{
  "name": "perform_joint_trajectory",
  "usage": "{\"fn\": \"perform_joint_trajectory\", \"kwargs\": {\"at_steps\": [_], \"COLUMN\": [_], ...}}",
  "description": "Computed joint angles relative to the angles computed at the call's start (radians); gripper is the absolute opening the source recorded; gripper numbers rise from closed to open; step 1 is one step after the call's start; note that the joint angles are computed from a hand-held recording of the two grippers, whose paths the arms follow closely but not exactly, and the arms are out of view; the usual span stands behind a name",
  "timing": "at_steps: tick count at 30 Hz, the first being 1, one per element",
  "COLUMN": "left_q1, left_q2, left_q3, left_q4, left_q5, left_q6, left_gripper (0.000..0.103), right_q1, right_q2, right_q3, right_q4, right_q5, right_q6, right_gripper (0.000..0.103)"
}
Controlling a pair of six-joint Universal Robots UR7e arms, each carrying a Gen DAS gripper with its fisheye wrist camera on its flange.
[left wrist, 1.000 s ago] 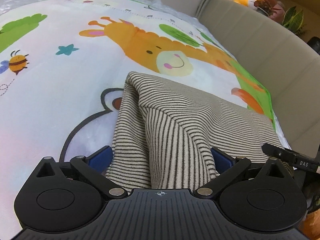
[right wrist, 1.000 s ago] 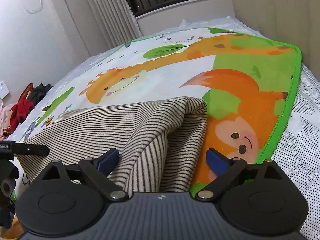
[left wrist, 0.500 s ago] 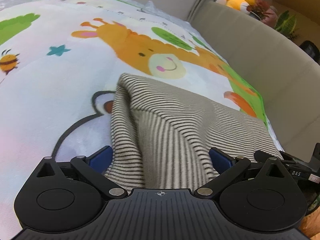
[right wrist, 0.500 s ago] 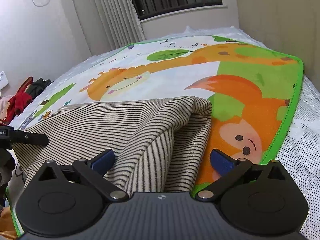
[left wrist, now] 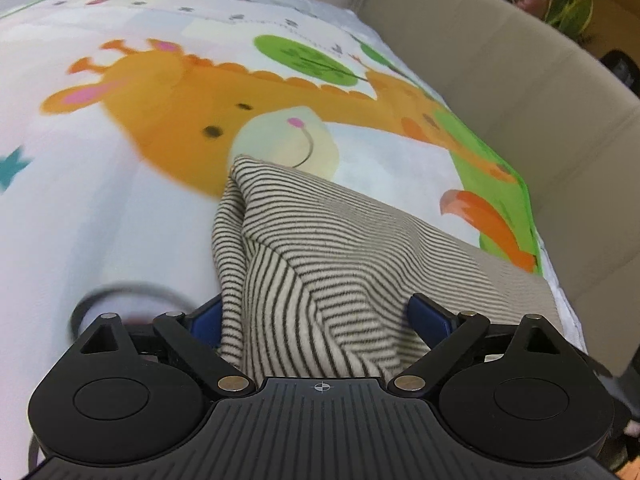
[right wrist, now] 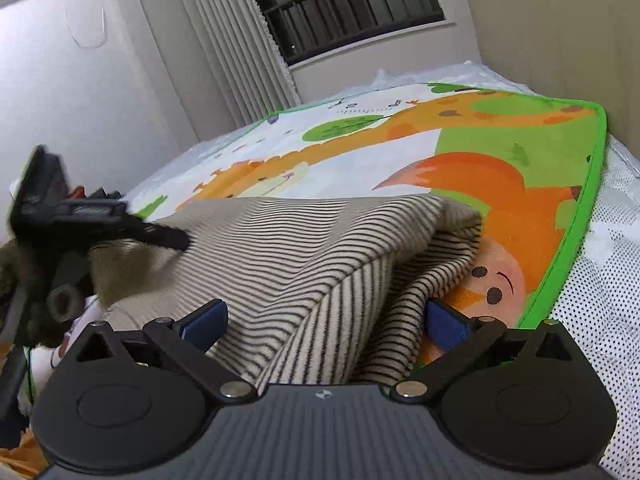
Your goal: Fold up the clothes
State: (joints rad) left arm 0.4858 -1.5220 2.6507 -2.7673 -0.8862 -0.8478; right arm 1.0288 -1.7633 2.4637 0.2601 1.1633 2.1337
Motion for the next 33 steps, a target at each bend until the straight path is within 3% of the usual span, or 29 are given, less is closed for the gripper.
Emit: {"fn": "perform_joint_trajectory", "kwargs": {"at_steps": [5,11,14,17,22,26,28,31,33], "left_q1": [0.11,0.168,0.147,0.078,-0.053,-0.127,-0.146,-0.15,-0.134], "left_q2": [0.162,0.294,0.27,0.186,-0.041,-0.206,-0.232,-0.187,-0.133], "left_q3": [-0.128,-0.224,-0.208,-0.151,-0.065,-0.013,0.014,0.042,0.045], "left_q4": [-0.076,-0.165,-0.18,-0.14,0.108,0.277,0.268,0.196,0.149], "left_q5": [-0.024,0.024,0.049,0.096,0.112,0.043,-0.008,-0.077,-0.101], "left_q6": [0.148,0.228,0.197,0.119,-0.111,-0.291,-0.342,-0.345,-0.328], "left_gripper": [0.097,0.098,0.098,0.099,0.102,0.103,0.103,0.103,0.103], "right_q1": [-0.026,-0.03,-0.042,-0.05,-0.063,-0.111,-0.168,-0.25,-0.262], "right_q2": [-0.002,-0.004,-0.004,-0.008,0.01,0.025,0.038,0.064,0.076], "right_q3": [0.011,0.018,0.02,0.019,-0.011,-0.023,-0.024,-0.025,-0.035], "right_q4": [-0.01,-0.022,-0.015,0.0,0.061,0.113,0.15,0.212,0.238], "right_q5": [-0.029,-0.032,-0.043,-0.05,-0.065,-0.118,-0.177,-0.259,-0.269], "right_q6": [-0.008,-0.015,-0.023,-0.033,-0.04,-0.047,-0.057,-0.085,-0.082], "right_gripper": [0.103,0.103,0.103,0.103,0.103,0.103,0.103,0.103,0.103]}}
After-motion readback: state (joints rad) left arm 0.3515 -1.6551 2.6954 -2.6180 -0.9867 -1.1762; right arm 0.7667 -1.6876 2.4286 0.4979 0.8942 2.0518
